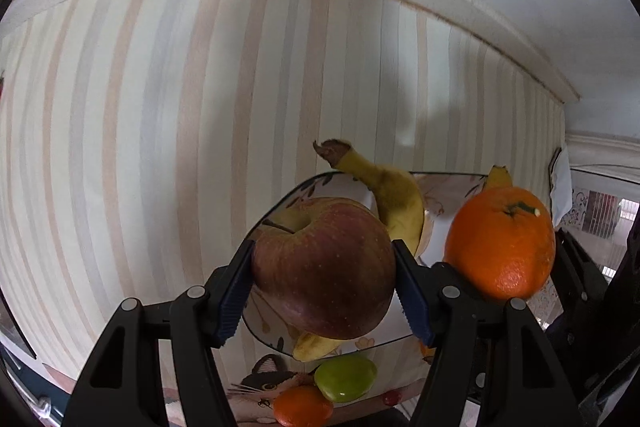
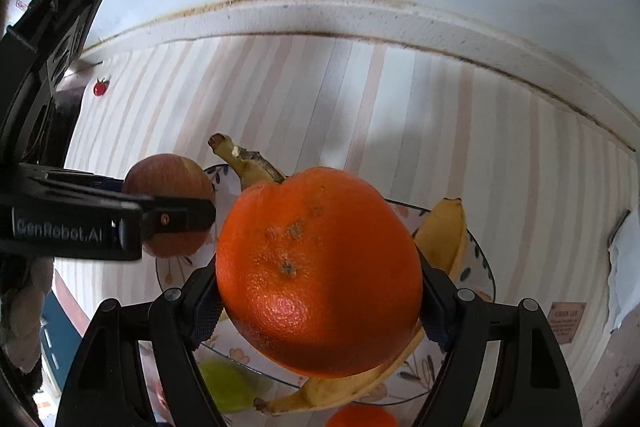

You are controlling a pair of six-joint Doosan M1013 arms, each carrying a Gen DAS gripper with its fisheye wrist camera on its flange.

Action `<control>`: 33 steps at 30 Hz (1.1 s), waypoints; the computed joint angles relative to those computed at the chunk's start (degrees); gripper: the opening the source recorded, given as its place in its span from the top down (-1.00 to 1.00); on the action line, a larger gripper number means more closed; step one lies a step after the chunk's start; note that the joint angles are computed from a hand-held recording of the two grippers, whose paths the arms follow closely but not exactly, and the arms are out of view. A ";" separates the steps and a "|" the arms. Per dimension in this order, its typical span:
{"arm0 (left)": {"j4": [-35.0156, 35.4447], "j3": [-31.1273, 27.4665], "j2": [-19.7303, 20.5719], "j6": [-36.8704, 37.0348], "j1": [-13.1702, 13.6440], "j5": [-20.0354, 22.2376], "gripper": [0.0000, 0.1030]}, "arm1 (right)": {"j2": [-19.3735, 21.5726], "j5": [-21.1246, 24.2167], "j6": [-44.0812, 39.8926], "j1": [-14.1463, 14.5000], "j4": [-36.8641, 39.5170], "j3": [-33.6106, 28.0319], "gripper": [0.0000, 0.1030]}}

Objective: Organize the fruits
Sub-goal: 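Carry the red apple and large orange over the plate between the bananas, then release the apple and orange onto the plate by opening both tools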

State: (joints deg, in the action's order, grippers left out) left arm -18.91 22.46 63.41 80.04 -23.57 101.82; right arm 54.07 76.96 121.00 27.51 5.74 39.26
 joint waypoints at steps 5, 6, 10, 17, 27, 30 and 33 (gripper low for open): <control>1.67 -0.45 0.59 -0.98 -0.37 1.85 -0.24 | 1.61 1.94 -0.43 -0.48 2.08 -1.20 -0.61; 1.99 -0.72 0.74 -1.30 -0.35 2.35 -0.24 | 1.80 1.96 -1.10 -0.38 1.89 -1.34 -0.62; 3.38 -0.21 0.41 -1.04 -0.78 2.06 -0.24 | 2.77 3.64 0.40 -0.51 2.51 -2.76 -0.64; 5.93 0.49 -0.04 -1.36 -1.61 1.70 -0.25 | 3.47 4.80 3.32 -0.96 3.14 -4.20 -0.66; 4.86 5.81 -4.81 -1.68 -0.84 -4.48 -0.57 | -0.05 0.92 7.37 -1.40 3.02 0.05 -0.80; 5.60 9.60 -7.39 -0.64 -1.00 -7.28 -0.67 | -1.94 -0.56 8.58 -1.17 2.57 2.56 -0.81; 6.99 13.73 -10.05 0.72 -0.78 -10.65 -0.68 | -4.12 -2.29 10.25 -0.75 2.19 5.61 -0.82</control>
